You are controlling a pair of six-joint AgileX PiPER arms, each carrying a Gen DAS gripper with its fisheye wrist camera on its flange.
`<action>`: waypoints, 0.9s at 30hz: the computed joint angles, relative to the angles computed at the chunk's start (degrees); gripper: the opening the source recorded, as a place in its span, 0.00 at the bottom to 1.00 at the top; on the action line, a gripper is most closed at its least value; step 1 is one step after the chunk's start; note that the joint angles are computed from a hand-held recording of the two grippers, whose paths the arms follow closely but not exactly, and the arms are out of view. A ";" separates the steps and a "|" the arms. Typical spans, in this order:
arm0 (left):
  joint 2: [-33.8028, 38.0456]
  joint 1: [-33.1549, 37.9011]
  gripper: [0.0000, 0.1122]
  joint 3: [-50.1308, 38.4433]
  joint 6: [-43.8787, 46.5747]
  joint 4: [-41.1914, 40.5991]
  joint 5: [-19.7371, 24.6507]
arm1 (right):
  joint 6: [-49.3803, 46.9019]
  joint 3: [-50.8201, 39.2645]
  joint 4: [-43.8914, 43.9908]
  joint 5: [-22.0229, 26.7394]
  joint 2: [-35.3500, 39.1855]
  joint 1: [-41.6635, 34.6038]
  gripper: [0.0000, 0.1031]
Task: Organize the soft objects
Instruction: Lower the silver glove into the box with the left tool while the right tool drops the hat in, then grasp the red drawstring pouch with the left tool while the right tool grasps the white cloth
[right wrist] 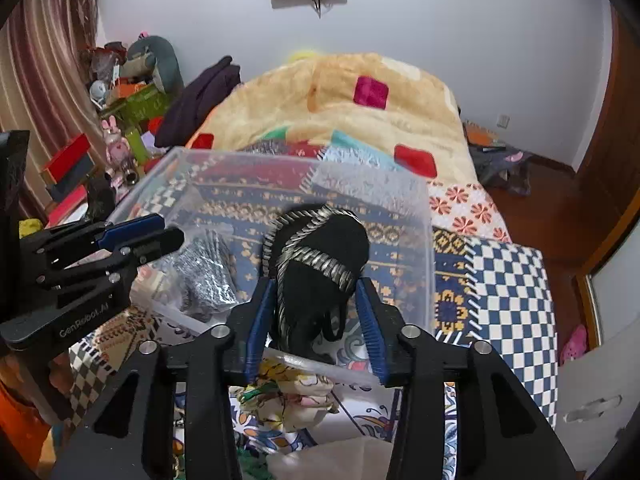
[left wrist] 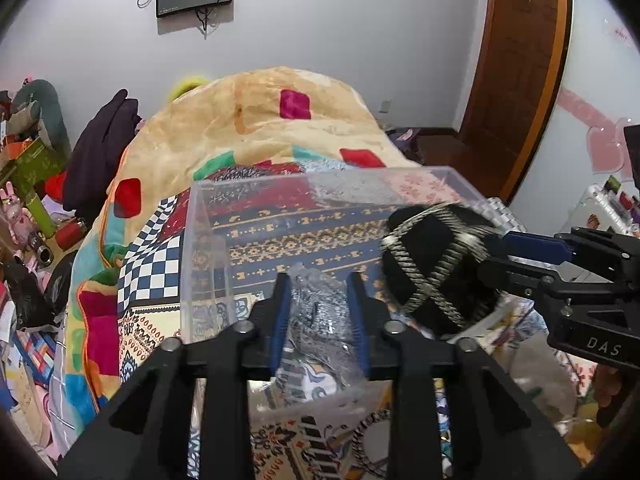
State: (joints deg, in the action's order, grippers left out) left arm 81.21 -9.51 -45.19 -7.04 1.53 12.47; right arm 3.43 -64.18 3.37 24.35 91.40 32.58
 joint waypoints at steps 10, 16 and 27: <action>-15.68 -2.28 0.60 5.93 -3.56 1.71 2.35 | 8.16 8.46 -8.26 -3.51 -13.77 1.06 0.67; -25.54 -11.42 0.81 11.35 -30.48 26.59 6.56 | 9.95 14.50 -8.97 -3.47 -20.19 1.16 0.76; -29.94 -26.84 0.82 18.68 -47.97 36.94 13.37 | 4.96 24.62 -1.16 -2.71 -21.10 -1.47 0.76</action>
